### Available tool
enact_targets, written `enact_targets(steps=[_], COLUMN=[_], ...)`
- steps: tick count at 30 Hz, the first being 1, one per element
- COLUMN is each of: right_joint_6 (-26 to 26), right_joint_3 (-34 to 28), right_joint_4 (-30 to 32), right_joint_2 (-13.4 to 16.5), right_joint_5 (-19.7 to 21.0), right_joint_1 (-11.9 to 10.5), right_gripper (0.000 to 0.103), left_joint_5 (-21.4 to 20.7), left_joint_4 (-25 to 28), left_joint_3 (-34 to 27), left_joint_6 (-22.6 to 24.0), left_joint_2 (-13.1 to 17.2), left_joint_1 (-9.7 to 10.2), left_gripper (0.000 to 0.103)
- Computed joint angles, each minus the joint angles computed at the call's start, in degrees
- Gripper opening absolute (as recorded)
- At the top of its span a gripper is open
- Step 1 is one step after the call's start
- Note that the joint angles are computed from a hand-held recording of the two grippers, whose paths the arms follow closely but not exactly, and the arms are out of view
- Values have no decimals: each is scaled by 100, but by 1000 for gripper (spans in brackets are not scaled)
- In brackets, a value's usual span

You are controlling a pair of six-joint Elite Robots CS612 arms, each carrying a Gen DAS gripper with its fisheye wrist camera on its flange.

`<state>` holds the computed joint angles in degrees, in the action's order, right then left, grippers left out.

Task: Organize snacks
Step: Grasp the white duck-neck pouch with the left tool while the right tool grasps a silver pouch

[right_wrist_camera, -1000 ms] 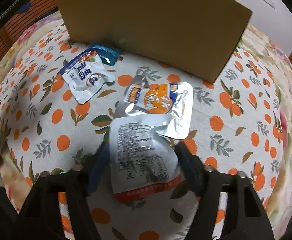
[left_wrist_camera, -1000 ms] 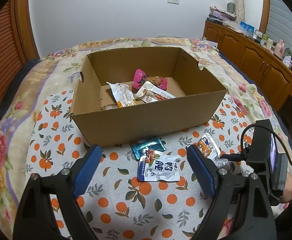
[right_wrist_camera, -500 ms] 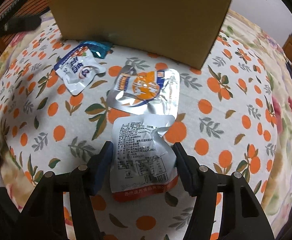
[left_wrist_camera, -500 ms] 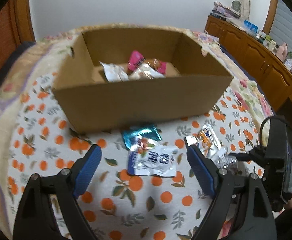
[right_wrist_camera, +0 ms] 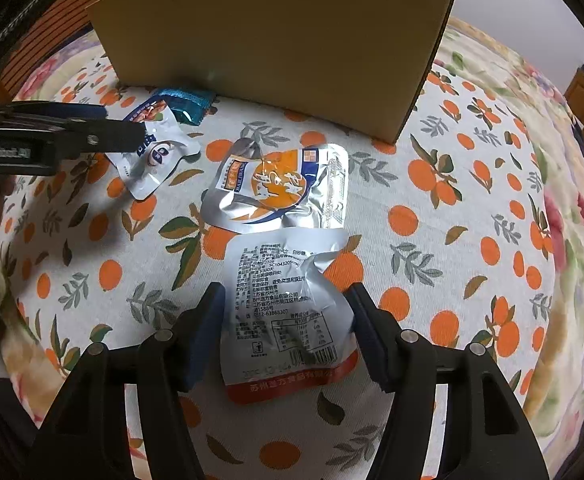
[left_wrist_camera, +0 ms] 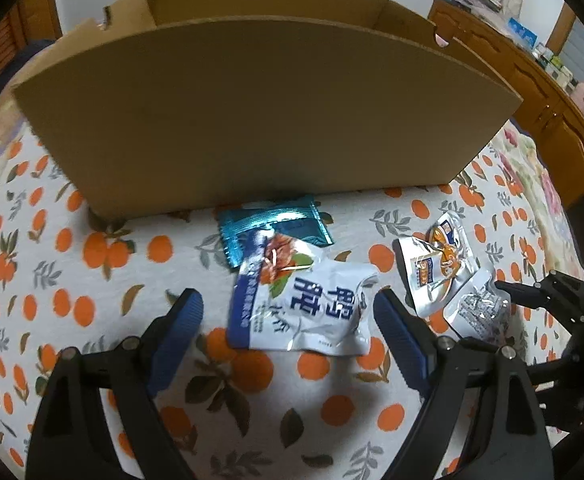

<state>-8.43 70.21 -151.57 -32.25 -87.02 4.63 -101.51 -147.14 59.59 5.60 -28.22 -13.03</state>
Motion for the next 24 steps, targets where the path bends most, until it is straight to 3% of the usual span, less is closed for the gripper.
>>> enact_targets(steps=[4,10,15,19,24], right_joint_6=[-11,-14,-10,-18,-42], right_joint_3=[2,0,-6,-2,-3], right_joint_4=[-21,-30,-24,-26,-16], right_joint_2=[3,7,8,7,5], right_joint_5=[13,20,20,27,22], right_joint_1=[0,1,1,-3,2], right_gripper=[65,65,65,65,65], left_joint_5=[264,-153,-13,-42,-145], left_joint_4=[-34,345,280,238,417], left_joint_3=[-94,-339,-213,-76,-40], left_joint_6=[241,182,552,756,887], left_joint_2=[94,218,173,98,26], left_joint_1=[-62,25,-9,-52,-52], left_gripper=[88,88,87,71,62])
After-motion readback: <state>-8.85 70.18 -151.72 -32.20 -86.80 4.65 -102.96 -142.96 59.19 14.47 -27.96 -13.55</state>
